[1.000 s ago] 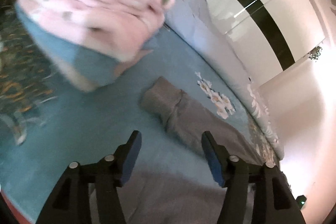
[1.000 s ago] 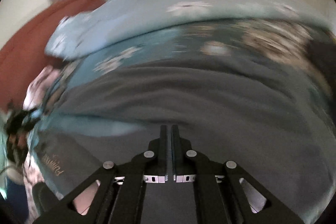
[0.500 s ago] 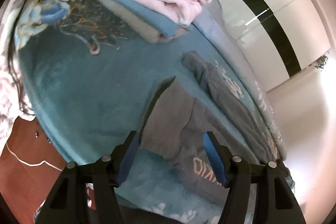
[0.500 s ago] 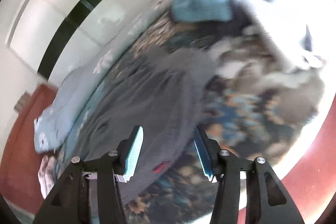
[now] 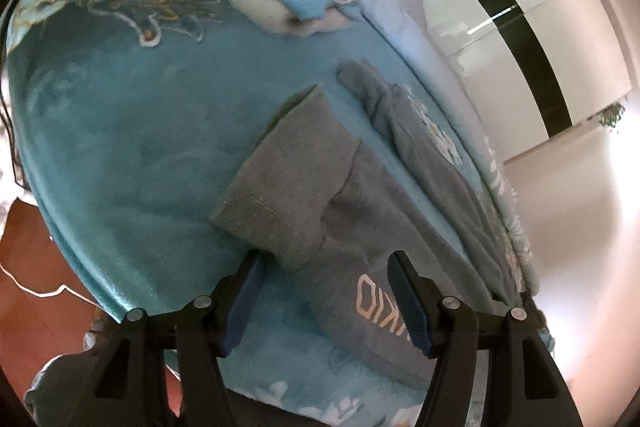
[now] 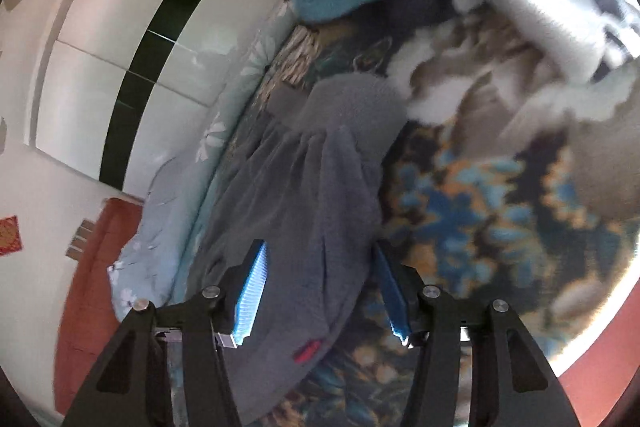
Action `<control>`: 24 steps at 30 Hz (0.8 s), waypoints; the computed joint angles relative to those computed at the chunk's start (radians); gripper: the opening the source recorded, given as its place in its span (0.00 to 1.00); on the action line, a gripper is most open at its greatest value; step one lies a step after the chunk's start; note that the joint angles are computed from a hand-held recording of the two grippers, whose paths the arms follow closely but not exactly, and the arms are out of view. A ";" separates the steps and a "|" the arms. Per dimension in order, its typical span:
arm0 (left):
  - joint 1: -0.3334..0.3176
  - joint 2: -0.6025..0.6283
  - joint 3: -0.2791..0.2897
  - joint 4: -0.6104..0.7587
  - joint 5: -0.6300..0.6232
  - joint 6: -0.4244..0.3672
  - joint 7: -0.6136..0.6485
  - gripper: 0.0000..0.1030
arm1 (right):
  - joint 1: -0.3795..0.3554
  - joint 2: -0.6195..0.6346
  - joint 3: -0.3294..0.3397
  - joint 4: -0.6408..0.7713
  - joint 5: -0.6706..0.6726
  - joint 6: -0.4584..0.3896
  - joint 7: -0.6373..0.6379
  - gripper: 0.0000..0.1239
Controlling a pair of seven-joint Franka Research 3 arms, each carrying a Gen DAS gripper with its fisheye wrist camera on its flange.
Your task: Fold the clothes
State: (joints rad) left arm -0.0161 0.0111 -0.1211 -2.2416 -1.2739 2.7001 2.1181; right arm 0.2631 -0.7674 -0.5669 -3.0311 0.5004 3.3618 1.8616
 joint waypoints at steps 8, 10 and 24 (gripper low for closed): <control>0.023 0.024 0.008 0.029 -0.107 -0.045 0.042 0.18 | 0.126 -0.078 -0.181 0.016 -0.034 -0.010 -0.061 0.09; 0.039 0.030 0.014 0.043 -0.182 -0.104 0.077 0.16 | 0.158 -0.100 -0.207 0.034 -0.041 -0.008 -0.100 0.08; 0.024 0.297 -0.030 0.558 0.050 -0.048 -0.297 0.15 | 0.535 -0.005 -0.434 0.434 -0.033 -0.015 -0.262 0.08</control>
